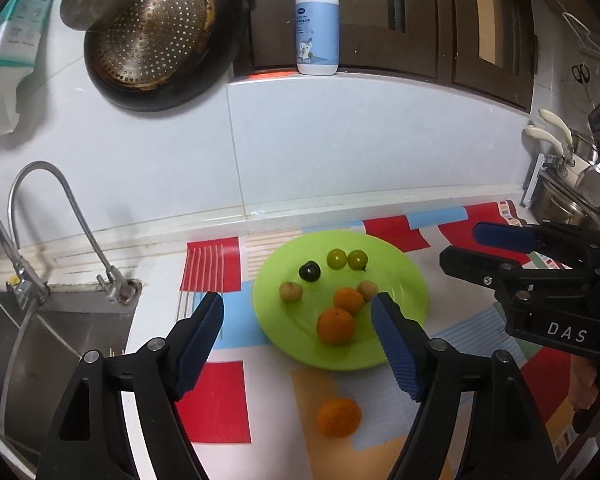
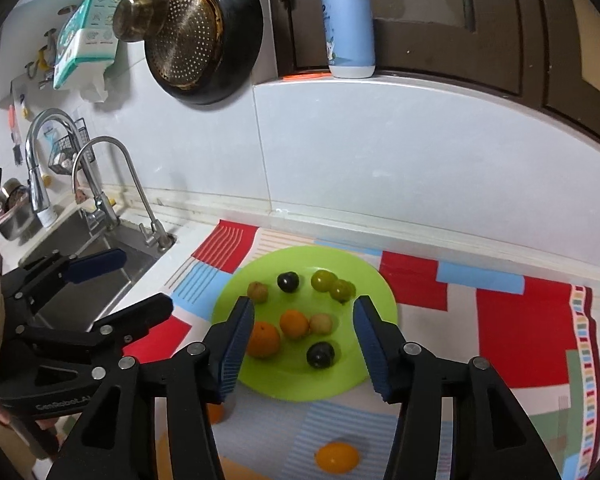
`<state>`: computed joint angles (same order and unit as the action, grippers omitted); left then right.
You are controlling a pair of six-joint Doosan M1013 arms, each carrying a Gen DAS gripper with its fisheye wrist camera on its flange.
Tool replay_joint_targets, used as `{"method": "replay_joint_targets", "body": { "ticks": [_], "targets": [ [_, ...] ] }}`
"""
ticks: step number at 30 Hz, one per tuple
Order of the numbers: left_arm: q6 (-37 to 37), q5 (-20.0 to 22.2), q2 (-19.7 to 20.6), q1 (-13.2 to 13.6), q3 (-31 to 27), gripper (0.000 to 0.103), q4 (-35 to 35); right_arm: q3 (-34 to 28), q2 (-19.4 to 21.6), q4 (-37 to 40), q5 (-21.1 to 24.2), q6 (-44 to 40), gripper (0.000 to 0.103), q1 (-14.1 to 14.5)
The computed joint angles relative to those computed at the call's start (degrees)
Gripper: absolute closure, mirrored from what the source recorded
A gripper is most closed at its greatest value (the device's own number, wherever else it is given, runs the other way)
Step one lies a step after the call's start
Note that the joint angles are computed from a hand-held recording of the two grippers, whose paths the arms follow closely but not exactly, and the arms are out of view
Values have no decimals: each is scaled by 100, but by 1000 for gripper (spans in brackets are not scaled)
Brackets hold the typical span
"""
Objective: Organize fruits
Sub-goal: 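Withdraw both open tools toward the two remaining oranges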
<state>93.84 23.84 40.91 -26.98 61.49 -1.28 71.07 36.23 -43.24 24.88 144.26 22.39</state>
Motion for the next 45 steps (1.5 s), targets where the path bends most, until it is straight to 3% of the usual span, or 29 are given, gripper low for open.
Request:
{"method": "replay_joint_targets", "body": {
  "ticks": [7, 16, 29, 45],
  "targets": [
    [47, 27, -131, -48, 285, 23, 103, 320, -155, -201, 66, 463, 48, 67],
    [-16, 224, -167, -112, 489, 20, 344, 556, -204, 95, 332, 488, 48, 106],
    [16, 955, 57, -145, 367, 20, 267, 617, -78, 1171, 762, -244, 48, 55],
    [145, 1542, 444, -130, -55, 21, 149, 441, 174, 1798, 1155, -728, 48, -44]
  ]
}}
